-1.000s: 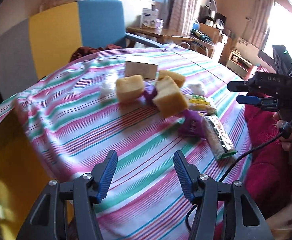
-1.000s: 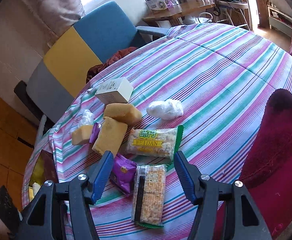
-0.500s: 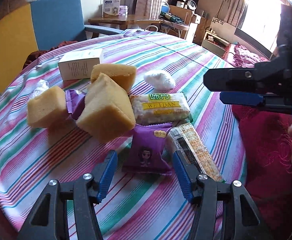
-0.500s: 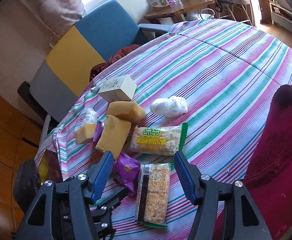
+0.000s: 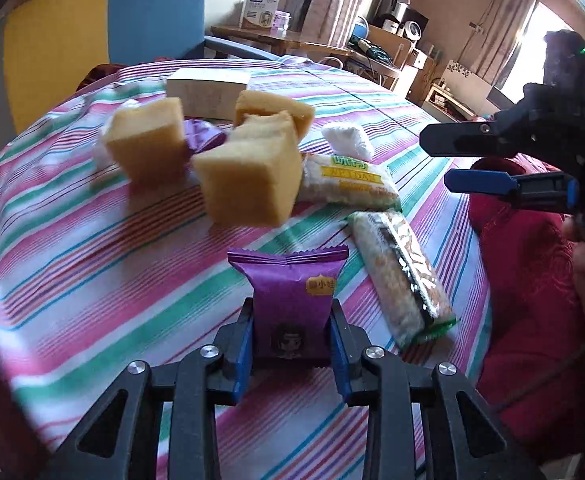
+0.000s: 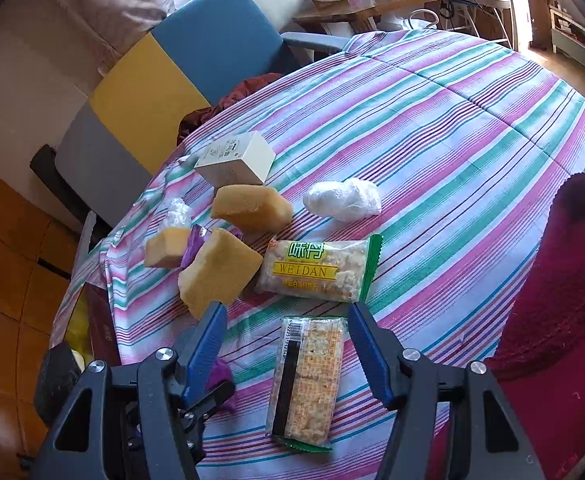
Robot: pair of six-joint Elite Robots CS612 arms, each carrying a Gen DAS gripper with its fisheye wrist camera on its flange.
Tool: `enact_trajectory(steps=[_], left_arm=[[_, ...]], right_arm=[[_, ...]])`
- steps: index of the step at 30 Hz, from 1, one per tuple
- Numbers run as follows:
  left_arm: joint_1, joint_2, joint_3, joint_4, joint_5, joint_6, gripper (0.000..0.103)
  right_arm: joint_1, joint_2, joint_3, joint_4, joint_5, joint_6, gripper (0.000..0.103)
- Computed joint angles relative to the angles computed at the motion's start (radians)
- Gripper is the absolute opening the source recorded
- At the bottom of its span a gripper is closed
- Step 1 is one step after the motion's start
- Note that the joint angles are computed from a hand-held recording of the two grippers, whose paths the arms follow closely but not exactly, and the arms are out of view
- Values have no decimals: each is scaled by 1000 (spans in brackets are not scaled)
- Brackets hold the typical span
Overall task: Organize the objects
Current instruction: 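Carry the purple packet to the tray and release it while the right tool grasps a cracker packet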
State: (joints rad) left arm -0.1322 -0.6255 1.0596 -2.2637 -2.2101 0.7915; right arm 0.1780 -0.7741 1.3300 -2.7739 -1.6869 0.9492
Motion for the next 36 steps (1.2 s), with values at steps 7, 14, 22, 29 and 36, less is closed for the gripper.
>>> enact_trajectory(steps=[7,14,22,29,36], left_arm=[[48,-19,47,-75,-3,-64,33],[70,-46,86,-142,-37,-96,33],[97,-51,87,-174,-67,-151,33],[120,-47,73,-211,-79,-224,33],[167,-31,29,-308,-28,-394,33]], right_arm=[[-6,21,-64,162,70,-49,64],[-7,50,-148,370,105,-83,64],[4,98,-265,606,83,-136,64],[12,129,-332,726,74,-210,54],[29,159,-393,785,40,-342,50]])
